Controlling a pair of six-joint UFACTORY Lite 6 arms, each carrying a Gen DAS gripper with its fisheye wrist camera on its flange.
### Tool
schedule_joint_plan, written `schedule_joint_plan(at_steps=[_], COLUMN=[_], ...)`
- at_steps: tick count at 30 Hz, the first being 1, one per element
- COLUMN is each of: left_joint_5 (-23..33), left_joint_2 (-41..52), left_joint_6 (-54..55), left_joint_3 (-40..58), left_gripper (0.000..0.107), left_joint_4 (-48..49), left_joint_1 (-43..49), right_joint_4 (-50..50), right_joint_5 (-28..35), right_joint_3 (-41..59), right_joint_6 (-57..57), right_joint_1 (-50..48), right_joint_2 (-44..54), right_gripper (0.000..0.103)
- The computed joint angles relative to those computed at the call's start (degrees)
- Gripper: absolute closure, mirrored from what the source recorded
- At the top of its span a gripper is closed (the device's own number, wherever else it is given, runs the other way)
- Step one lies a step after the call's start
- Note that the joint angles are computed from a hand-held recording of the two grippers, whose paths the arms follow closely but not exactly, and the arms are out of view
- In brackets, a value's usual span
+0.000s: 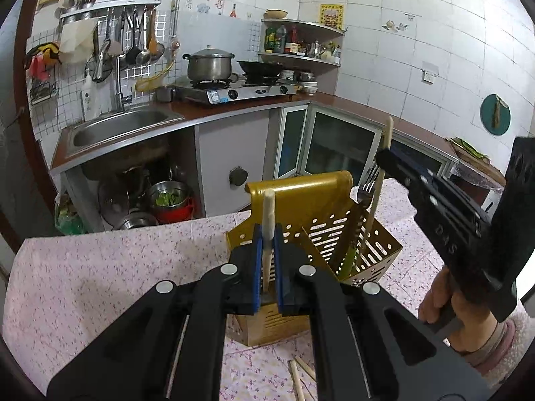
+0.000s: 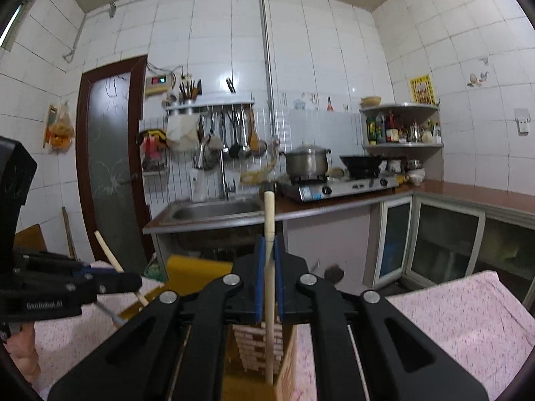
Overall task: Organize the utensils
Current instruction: 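Lower the chopstick into the yellow holder with the left tool while the right tool lowers its chopstick, then open both tools to release the chopsticks into the holder, then move the right tool to the dark-handled spoon while the left tool reaches a chopstick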
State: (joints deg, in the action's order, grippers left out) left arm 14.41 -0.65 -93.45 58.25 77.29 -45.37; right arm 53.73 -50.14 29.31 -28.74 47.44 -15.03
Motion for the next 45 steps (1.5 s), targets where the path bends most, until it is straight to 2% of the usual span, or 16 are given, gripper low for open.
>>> schedule_joint_plan(at_steps=[1,3,4,5,6,11,14,16,18,22,25,29,33,36,42,45], left_joint_5=[0.13,1.00,1.88,2.84,4.28,10.02,15.82,20.66,22.17,22.24,21.52,18.30,19.09,20.31,12.42,8.12], left_joint_2=[-0.65,-3.31,-4.83,-6.24,-8.29,-14.97,-18.56,-19.92,-20.22,-19.14,-16.55,-11.66,-7.21,-2.81,-1.07,-0.29], left_joint_6=[-0.09,-2.17,-3.47,-4.43,-5.05,-1.53,-4.70,-7.94,-9.21,-11.37,-14.64,-17.92,-23.86,-23.43,-28.13,-31.15], left_joint_3=[-0.59,-2.88,-4.09,-5.20,-6.80,-11.91,-16.06,-18.87,-20.68,-23.14,-24.44,-25.68,-26.41,-24.72,-25.44,-25.83], left_gripper=[0.091,0.068,0.052,0.042,0.040,0.025,0.010,0.009,0.009,0.009,0.009,0.009,0.009,0.009,0.011,0.021], left_joint_4=[-0.51,-0.11,0.47,0.93,1.02,-6.89,-7.14,-6.64,-7.42,-9.32,-8.87,-7.61,-3.60,-3.81,2.24,5.35], left_joint_1=[-0.07,-0.59,-1.27,-2.04,-3.39,-9.36,-14.57,-19.19,-21.67,-24.69,-26.64,-26.52,-28.13,-29.01,-25.14,-21.97], right_joint_4=[1.42,7.88,11.62,15.09,18.15,40.16,52.49,60.32,66.65,75.37,79.68,80.45,80.54,79.12,75.40,73.91], right_joint_5=[1.66,4.97,5.33,4.81,3.63,-9.22,-18.44,-24.15,-27.18,-28.45,-25.87,-19.30,-12.77,-9.54,-4.56,-2.85], right_joint_3=[-0.17,-0.83,-1.68,-2.93,-3.96,-7.11,-8.50,-9.73,-10.53,-12.50,-14.49,-15.43,-15.83,-15.55,-15.75,-16.50], right_joint_6=[-0.95,-6.00,-8.84,-11.20,-13.24,-26.99,-29.90,-28.40,-25.61,-18.61,-12.49,-7.84,-4.99,-3.56,-4.83,-5.07], right_joint_1=[-0.01,0.76,1.82,3.32,5.02,21.30,32.27,40.49,46.78,55.67,60.19,60.23,59.43,58.85,53.60,51.49], right_joint_2=[-0.97,-4.33,-6.38,-8.59,-10.36,-17.03,-18.84,-19.12,-18.82,-17.96,-17.67,-12.01,-7.16,-4.19,-2.36,-2.71], right_gripper=[0.096,0.092,0.073,0.059,0.044,0.044,0.044,0.044,0.044,0.044,0.044,0.044,0.044,0.046,0.057,0.059])
